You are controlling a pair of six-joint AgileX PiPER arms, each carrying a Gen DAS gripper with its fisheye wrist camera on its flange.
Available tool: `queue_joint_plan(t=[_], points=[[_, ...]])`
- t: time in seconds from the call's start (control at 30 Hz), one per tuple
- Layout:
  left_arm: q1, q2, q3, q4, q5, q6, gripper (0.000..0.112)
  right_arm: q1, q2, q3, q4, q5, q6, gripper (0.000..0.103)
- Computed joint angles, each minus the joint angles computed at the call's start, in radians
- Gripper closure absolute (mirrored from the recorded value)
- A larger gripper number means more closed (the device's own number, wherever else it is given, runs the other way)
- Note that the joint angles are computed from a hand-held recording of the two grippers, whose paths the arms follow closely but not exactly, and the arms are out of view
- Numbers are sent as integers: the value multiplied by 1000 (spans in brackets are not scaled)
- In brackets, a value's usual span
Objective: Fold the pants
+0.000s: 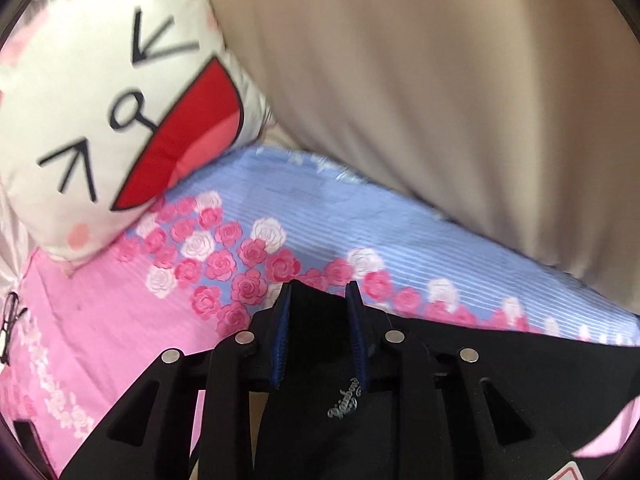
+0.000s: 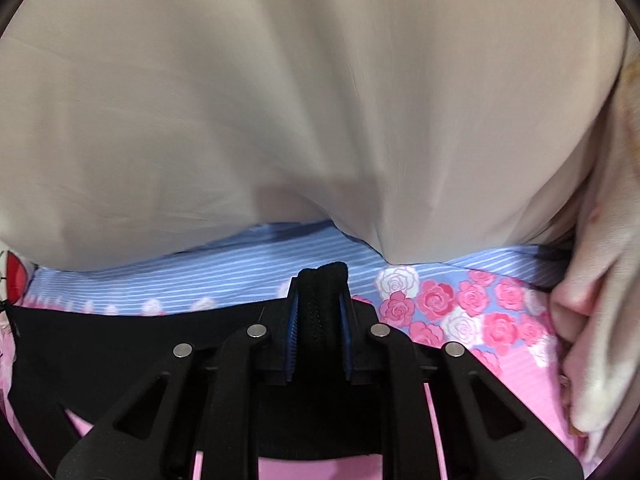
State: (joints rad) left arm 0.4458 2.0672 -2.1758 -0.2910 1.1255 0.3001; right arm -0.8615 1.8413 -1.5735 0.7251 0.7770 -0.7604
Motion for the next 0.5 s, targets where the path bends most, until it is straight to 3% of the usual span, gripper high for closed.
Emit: queue_joint_plan(t=[0.1, 0.2, 0.3, 0.33, 0.37, 0.5], points=[[25, -66, 53, -50, 5, 55, 89, -21, -148, 171, 73, -18, -98, 87], [75, -172, 172, -139, -3, 151, 89, -76, -255, 265, 156, 26, -206, 87], [141, -276, 293, -220, 9, 250, 91, -171, -357, 333, 196, 113, -305, 87], [172, -331, 359, -244, -6, 297, 109, -202, -388, 346, 200, 149, -324, 87], [199, -359, 390, -265, -2, 331, 112, -235, -426, 374, 209, 179, -356, 87], [355, -446, 493, -370, 91, 472, 112, -374, -551, 492, 239, 296, -492, 87]])
